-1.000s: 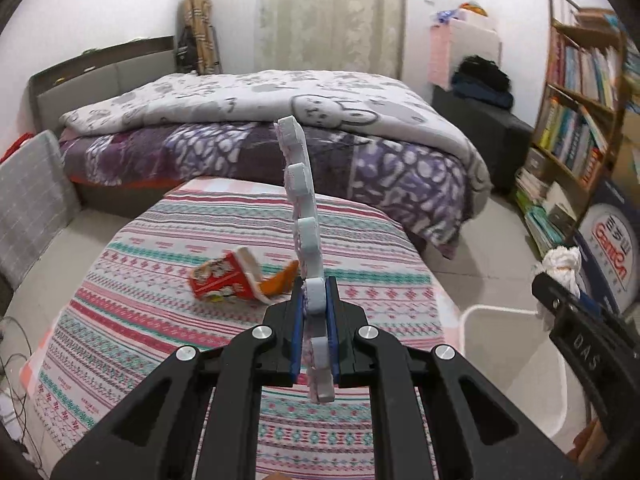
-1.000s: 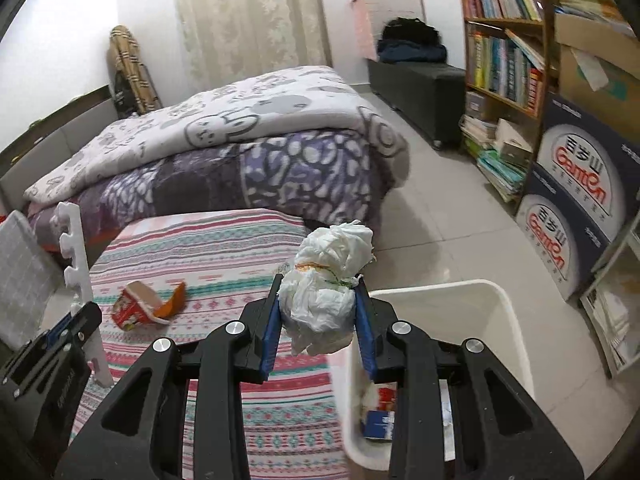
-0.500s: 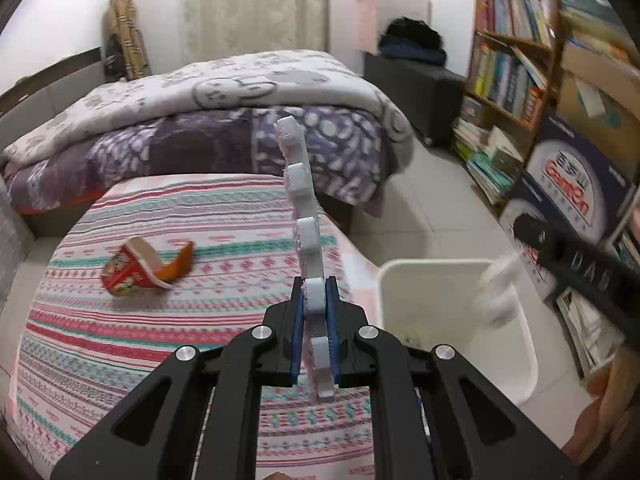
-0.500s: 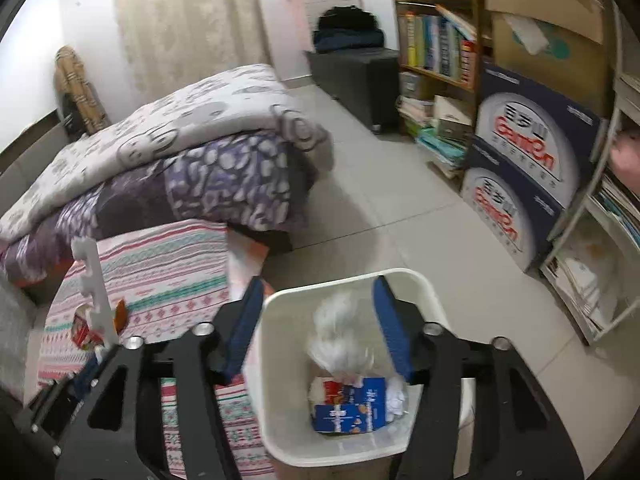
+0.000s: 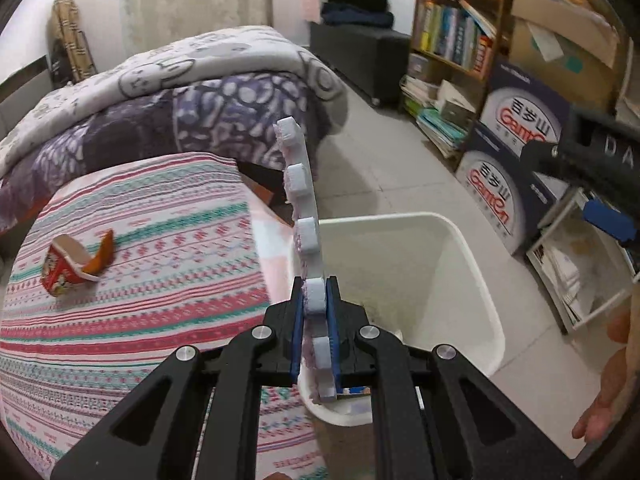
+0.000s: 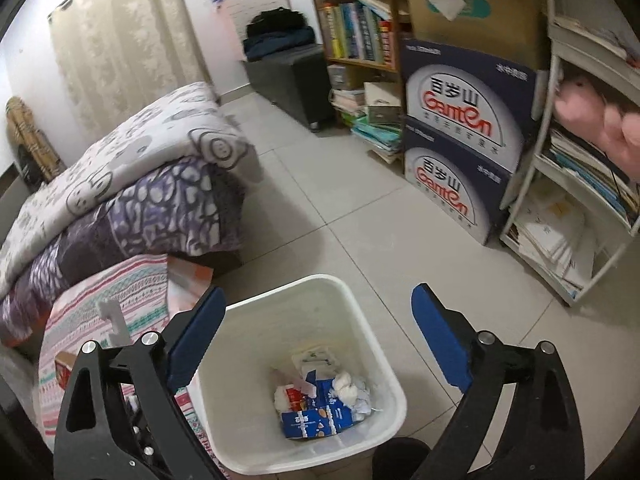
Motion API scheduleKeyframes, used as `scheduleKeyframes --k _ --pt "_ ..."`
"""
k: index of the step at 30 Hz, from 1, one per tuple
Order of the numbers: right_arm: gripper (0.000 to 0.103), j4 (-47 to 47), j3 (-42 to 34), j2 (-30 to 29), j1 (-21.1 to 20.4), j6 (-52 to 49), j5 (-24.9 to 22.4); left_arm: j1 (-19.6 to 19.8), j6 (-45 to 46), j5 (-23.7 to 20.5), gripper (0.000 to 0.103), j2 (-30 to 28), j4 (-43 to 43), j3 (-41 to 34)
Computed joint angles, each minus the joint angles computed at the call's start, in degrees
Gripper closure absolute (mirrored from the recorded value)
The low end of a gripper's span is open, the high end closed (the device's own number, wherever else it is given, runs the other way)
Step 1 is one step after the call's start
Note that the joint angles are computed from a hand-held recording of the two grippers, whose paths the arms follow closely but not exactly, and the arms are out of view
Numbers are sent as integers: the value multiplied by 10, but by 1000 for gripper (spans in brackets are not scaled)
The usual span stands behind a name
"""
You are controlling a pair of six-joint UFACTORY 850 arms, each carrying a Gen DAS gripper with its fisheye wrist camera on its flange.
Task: Collect trash
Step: 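Open the left gripper over the bin to drop the foam strip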
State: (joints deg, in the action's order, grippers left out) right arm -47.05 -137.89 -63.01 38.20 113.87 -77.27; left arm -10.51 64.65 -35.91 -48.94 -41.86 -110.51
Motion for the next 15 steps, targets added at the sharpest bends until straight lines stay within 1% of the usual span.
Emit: scheduleKeyframes --k 3,6,8,9,10,12,14,15 --pt "11 2 44 24 -1 24 6 -5 3 -10 91 2 -1 6" --pt "10 6 60 33 -1 29 7 -7 12 -36 91 -3 -7 0" --pt "9 7 68 37 -2 35 9 -8 23 -40 79 -2 -15 3" --pt "9 7 71 39 -2 39 11 -7 27 -44 58 -1 -19 5" --pt "9 7 75 42 -2 45 14 -6 35 -49 49 0 -28 6" --pt "9 7 77 44 -2 54 19 -5 41 -47 48 2 -32 7" --pt "8 8 72 41 -2 61 26 -3 35 -46 44 0 -27 2" --pt "8 9 70 40 -3 61 30 0 27 -47 41 -4 -22 -5"
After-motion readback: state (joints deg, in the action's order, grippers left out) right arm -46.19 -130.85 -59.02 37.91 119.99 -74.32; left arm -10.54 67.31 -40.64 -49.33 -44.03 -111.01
